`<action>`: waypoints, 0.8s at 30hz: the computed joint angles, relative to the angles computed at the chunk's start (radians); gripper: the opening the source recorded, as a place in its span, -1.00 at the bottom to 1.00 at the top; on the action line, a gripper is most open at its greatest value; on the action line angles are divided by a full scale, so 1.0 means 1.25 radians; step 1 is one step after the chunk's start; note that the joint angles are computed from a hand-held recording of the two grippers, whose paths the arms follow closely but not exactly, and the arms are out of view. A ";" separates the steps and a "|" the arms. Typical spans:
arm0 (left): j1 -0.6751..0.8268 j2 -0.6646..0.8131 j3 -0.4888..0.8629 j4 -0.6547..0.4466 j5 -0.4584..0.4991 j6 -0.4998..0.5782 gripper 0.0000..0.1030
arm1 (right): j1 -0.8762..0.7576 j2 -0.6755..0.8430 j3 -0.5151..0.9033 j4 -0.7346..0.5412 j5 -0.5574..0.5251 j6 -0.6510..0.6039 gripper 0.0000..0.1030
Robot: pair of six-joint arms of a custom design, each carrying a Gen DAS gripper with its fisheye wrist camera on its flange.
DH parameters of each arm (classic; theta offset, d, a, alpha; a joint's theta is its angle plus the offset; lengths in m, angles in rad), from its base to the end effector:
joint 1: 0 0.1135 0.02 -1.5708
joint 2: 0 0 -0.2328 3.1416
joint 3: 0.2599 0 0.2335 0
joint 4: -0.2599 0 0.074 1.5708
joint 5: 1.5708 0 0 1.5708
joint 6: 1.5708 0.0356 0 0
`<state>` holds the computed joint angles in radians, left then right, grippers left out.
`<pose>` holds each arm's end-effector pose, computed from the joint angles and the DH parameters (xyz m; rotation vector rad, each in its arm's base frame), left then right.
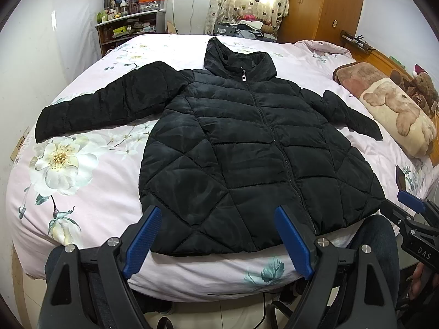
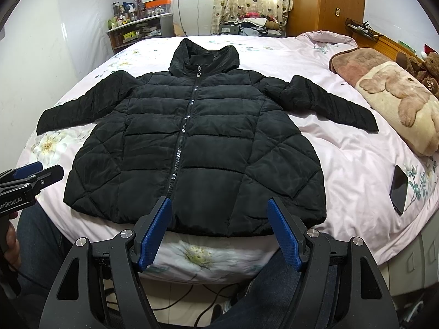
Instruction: Fold large clothes
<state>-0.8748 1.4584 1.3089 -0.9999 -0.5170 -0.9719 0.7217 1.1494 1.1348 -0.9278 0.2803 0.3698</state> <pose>0.1859 -0.1951 0.2748 -0.2608 2.4734 -0.0276 0.1678 0.1346 0.2951 -0.3199 2.4442 0.1184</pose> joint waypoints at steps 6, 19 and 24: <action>0.012 0.002 -0.007 0.008 0.009 0.012 0.67 | 0.001 0.004 -0.002 0.004 0.000 -0.001 0.40; 0.074 0.002 -0.049 0.071 0.040 0.078 0.67 | -0.033 0.059 0.011 0.053 -0.032 -0.031 0.40; 0.136 0.010 -0.072 0.120 0.046 0.139 0.67 | -0.060 0.129 0.054 0.077 -0.056 -0.066 0.40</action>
<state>-0.7049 1.4712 1.2185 -0.8499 -0.4600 -0.7987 0.6470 1.3112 1.2019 -0.8312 0.2103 0.2875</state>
